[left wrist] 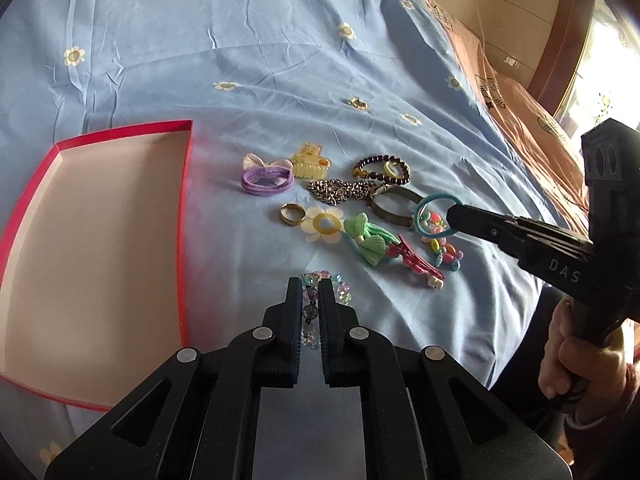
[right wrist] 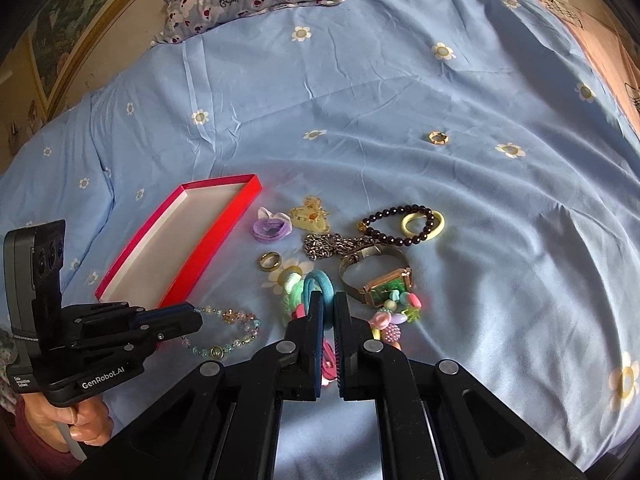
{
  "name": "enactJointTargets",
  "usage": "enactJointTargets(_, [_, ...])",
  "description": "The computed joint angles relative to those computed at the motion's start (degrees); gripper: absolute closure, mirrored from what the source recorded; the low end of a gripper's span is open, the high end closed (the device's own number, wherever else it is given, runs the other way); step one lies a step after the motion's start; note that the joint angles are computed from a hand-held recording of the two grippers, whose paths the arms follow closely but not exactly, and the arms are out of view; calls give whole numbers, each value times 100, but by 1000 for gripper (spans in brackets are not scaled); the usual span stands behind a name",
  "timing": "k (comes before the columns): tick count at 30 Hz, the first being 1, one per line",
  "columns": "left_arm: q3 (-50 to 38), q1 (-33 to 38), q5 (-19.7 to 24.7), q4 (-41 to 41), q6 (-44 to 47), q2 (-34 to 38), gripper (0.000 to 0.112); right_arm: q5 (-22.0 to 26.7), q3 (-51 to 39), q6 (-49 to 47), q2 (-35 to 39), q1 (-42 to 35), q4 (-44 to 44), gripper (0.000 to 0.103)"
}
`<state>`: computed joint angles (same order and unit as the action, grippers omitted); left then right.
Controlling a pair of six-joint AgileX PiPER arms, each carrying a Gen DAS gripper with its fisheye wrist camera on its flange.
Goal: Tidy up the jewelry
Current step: 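Grasp the pastel beaded bracelet with the left tool while the right tool grasps the blue hair tie, then carry the beaded bracelet and blue hair tie over the red box with both tools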
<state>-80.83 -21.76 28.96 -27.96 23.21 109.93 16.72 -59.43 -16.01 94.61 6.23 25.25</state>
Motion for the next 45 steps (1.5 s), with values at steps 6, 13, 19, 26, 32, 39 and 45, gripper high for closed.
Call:
enactJointTargets(6, [188, 280, 96, -572, 530, -405, 106, 103, -309, -169, 175, 300, 265, 99])
enactJointTargets(13, [358, 674, 85, -831, 811, -802, 106, 254, -739, -733, 467, 627, 1008, 99])
enactJointTargets(19, [279, 1174, 129, -827, 793, -806, 106, 502, -1365, -827, 894, 962, 1180, 99])
enactJointTargets(26, [-76, 1678, 247, -639, 639, -401, 106, 889, -2504, -690, 1705, 1412, 1122, 99])
enactJointTargets(32, [-357, 2007, 299, -633, 598, 2, 106, 1451, -3777, -253, 2648, 1700, 742, 99])
enactJointTargets(39, [-635, 2336, 345, -491, 397, 437, 106, 2325, -5525, 398, 3805, 1854, 199, 99])
enactJointTargets(45, [-578, 2345, 99, 381, -261, 618, 106, 2803, -6321, 795, 4330, 1912, -205, 99])
